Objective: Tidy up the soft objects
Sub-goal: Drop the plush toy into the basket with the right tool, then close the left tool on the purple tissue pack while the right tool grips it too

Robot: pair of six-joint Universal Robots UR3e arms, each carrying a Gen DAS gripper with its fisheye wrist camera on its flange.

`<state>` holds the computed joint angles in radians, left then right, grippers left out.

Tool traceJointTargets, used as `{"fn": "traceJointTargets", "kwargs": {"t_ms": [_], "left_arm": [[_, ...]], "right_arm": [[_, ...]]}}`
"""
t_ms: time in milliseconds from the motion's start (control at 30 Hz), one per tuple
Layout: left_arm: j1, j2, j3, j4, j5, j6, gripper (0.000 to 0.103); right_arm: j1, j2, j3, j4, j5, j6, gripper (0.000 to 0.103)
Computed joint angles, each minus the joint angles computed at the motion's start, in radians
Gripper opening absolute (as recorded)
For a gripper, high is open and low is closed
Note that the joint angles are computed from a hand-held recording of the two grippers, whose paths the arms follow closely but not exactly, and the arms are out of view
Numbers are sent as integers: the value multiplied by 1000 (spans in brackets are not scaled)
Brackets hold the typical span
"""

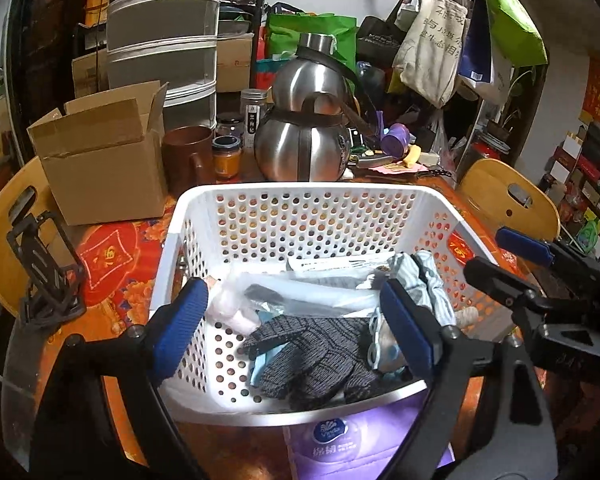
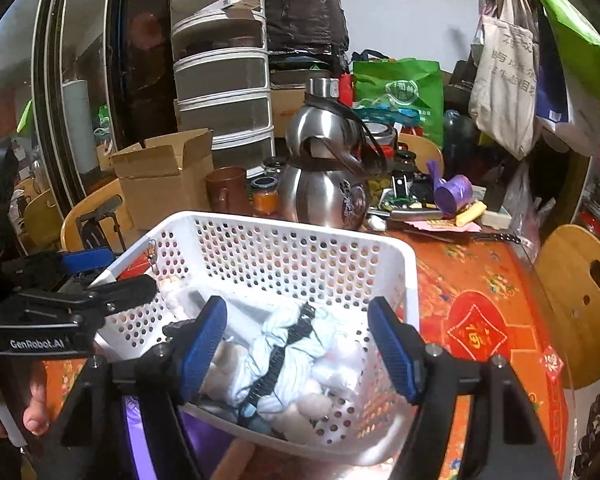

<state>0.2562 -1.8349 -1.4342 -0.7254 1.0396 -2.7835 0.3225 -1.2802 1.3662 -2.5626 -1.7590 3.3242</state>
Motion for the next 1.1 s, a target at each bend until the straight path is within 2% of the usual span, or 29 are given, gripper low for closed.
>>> {"fn": "traceJointTargets", "kwargs": {"t_ms": [167, 300, 433, 567, 667, 767, 900, 1000, 1100], "left_arm": [[27, 46, -62, -6, -11, 27, 87], [96, 181, -215, -12, -57, 105, 87], [249, 397, -435, -101, -176, 260, 91], [448, 637, -636, -326, -295, 504, 94], [554, 774, -749, -477, -323, 678, 95], [582, 806, -824, -532, -321, 791, 95], [524, 751, -878, -443, -283, 780, 94], [491, 704, -892, -381, -282, 749, 85], [463, 658, -875, -387, -277, 760, 78]], "right_arm": [[1, -26, 40, -17, 3, 15, 73], [21, -72, 109, -46, -6, 50, 73], [77, -186, 288, -116, -26, 107, 73], [186, -268, 474, -218, -89, 149, 79], [250, -292, 595, -299, -95, 202, 79], [283, -270, 658, -356, -79, 235, 79], [320, -195, 625, -349, -94, 227, 79], [327, -152, 598, -359, -90, 212, 77], [326, -134, 578, -348, -89, 200, 71]]}}
